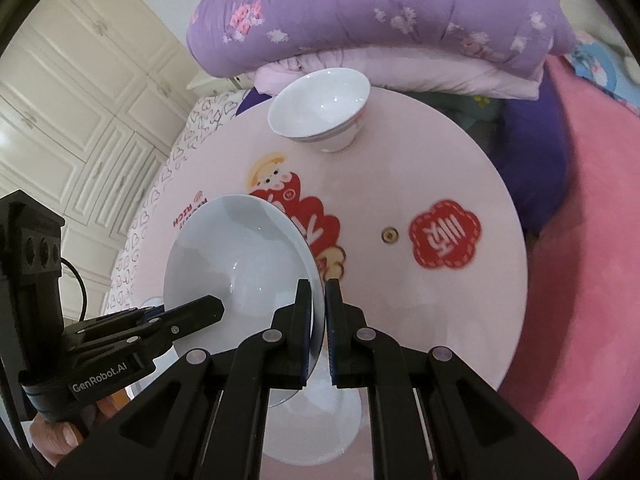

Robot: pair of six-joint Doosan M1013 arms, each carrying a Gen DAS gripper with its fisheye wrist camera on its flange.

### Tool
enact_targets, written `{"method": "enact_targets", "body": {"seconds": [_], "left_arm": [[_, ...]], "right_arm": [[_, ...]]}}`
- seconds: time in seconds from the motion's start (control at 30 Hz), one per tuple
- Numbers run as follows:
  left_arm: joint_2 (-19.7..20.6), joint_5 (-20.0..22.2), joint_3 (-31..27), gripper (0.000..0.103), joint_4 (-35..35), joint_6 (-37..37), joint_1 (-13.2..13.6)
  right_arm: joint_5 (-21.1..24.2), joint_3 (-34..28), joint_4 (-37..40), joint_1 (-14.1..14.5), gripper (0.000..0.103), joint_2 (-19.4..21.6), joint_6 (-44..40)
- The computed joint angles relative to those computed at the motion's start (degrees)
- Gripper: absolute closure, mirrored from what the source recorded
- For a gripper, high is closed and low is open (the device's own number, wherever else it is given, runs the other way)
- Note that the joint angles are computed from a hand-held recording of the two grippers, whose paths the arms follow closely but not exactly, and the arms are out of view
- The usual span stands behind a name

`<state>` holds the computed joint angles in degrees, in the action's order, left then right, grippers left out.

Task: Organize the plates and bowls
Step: 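Carry the held bowl over the first placed bowl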

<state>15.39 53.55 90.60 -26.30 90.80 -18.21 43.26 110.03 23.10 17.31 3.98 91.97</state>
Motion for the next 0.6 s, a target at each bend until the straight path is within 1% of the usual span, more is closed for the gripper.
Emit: {"method": "enact_targets", "body": {"seconds": [0.1, 0.23, 0.6], "left_arm": [[-0.82, 0.90, 0.74, 0.096, 0.20, 0.31, -0.54], [-1.25, 2.31, 1.26, 0.096, 0.55, 0.53, -1.10], [-2.00, 2.89, 2.97, 0.096, 3.06, -0.30, -2.18]], "right_arm": [[-0.01, 1.66, -0.25, 0.04, 0.097, -1.60, 0.54], [0.32, 3.26, 0.06, 0.16, 0.097, -2.64, 0.61], [1.05, 5.26, 0.97, 0.98, 0.096, -2.95, -0.31]]}}
